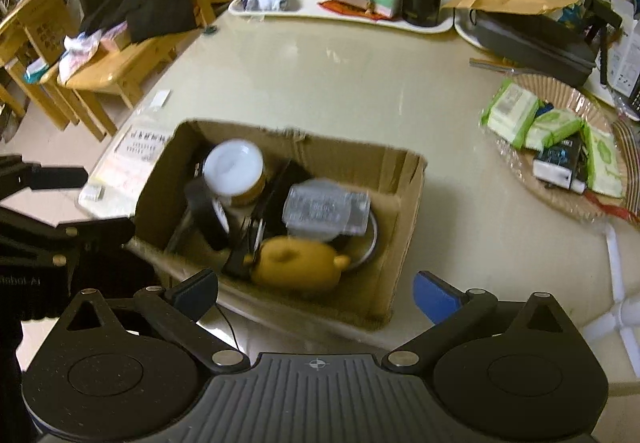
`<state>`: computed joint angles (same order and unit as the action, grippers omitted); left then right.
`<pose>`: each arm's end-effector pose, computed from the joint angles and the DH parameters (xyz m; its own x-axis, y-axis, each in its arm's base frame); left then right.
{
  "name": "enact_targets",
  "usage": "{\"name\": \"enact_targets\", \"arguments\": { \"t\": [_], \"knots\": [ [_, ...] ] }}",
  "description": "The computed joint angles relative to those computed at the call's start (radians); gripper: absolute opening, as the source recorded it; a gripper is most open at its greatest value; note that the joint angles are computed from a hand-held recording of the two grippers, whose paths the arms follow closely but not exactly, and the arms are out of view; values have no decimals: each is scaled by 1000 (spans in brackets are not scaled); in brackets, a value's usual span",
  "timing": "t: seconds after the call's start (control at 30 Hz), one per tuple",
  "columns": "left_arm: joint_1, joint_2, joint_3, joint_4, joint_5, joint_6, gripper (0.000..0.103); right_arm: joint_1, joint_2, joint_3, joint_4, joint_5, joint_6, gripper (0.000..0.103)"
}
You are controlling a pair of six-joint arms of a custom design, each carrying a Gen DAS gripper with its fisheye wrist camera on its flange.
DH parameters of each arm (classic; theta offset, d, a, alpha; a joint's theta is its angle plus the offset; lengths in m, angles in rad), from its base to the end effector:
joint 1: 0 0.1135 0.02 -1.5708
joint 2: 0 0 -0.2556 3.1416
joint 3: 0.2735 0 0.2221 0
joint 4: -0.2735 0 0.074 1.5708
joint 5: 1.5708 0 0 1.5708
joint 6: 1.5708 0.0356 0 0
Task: Organize rigid objects
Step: 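Withdraw both open tools up from the box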
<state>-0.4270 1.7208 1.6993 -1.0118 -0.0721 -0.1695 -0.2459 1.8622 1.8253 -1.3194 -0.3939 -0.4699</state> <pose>0.3008 -0.1341 0.3275 -0.8347 0.1949 -0.5151 0.2422 0.9699 -0.0254 0.3254 -0.0676 0.3060 -0.9109 -0.2025 -0.3596 -0.2993 0.9240 0.2380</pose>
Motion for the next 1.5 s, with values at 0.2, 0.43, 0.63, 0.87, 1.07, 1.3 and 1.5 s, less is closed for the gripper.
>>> {"name": "enact_targets", "arguments": {
  "t": [0.2, 0.43, 0.63, 0.87, 1.07, 1.3, 1.5],
  "knots": [
    [-7, -42, -70, 27, 0, -15, 98, -6, -58, -94, 8, 32, -20, 103],
    [-7, -49, -130, 14, 22, -4, 103, 12, -114, -193, 40, 85, -44, 103],
    [-7, -63, -174, 14, 4, -10, 103, 28, -130, -227, 60, 116, -44, 103],
    [-9, -63, -186, 15, 2, 0, 103, 39, -129, -233, 66, 126, -45, 103],
    [-10, -67, -193, 24, 4, 4, 103, 42, -128, -237, 72, 133, -42, 103],
    [-9, -66, -191, 25, -4, 1, 103, 46, -128, -237, 71, 134, -41, 103],
    [-9, -65, -188, 23, -6, 5, 103, 43, -129, -236, 71, 133, -41, 103]
  ]
}}
